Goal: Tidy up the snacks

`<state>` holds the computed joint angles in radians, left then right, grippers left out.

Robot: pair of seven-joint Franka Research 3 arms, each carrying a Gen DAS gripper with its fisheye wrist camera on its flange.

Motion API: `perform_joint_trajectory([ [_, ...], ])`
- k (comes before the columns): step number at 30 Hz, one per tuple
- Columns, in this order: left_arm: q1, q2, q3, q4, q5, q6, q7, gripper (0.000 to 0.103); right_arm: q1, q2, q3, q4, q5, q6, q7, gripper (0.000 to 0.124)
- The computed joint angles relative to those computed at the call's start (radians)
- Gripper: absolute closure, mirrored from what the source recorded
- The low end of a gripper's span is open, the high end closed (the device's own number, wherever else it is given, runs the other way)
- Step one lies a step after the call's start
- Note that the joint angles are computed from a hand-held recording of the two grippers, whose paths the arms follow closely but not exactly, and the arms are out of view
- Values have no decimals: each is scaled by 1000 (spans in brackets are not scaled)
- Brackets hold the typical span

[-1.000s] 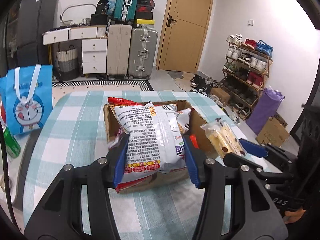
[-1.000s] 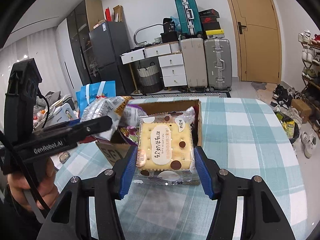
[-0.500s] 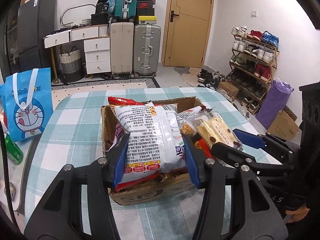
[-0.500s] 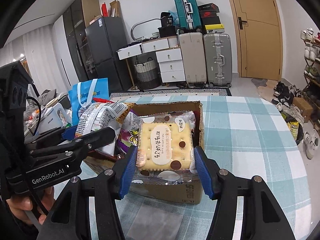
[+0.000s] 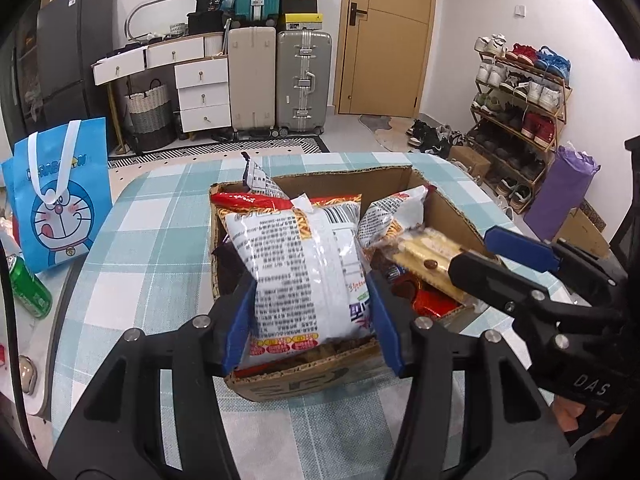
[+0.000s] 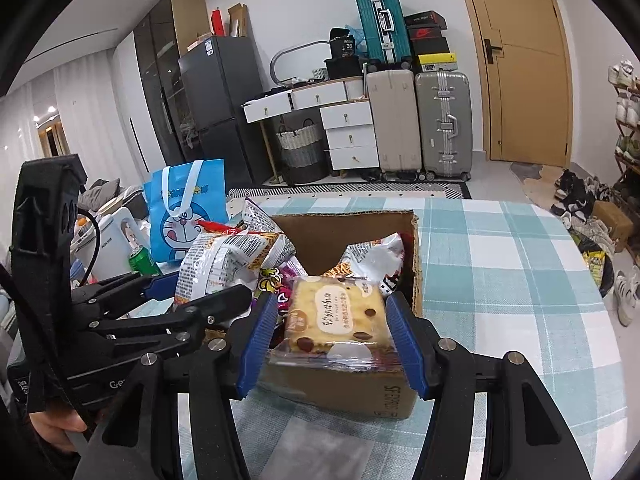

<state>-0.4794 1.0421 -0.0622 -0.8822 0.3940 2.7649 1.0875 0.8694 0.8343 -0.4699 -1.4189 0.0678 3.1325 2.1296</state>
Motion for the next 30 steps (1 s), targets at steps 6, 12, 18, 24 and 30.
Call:
perform_joint_trajectory([
  [6,-37,-67,81,-110,78,59,-102,22,52,-16,-54,-50,6,23,-2,52],
  [12,-36,-153,99,-258,145,160,-171,8,110,-42,-108,-136,59,78,-12,30],
  [18,-101,-264,221,-452,257,313,-340,0,164,-61,-136,-223,151,174,-64,22],
  [24,-231,-335,409,-613,330,434,-509,0,247,-71,-176,-307,235,269,-143,21],
  [30,-410,-365,630,-783,287,574,-550,1,288,-108,-154,-404,311,382,-218,21],
])
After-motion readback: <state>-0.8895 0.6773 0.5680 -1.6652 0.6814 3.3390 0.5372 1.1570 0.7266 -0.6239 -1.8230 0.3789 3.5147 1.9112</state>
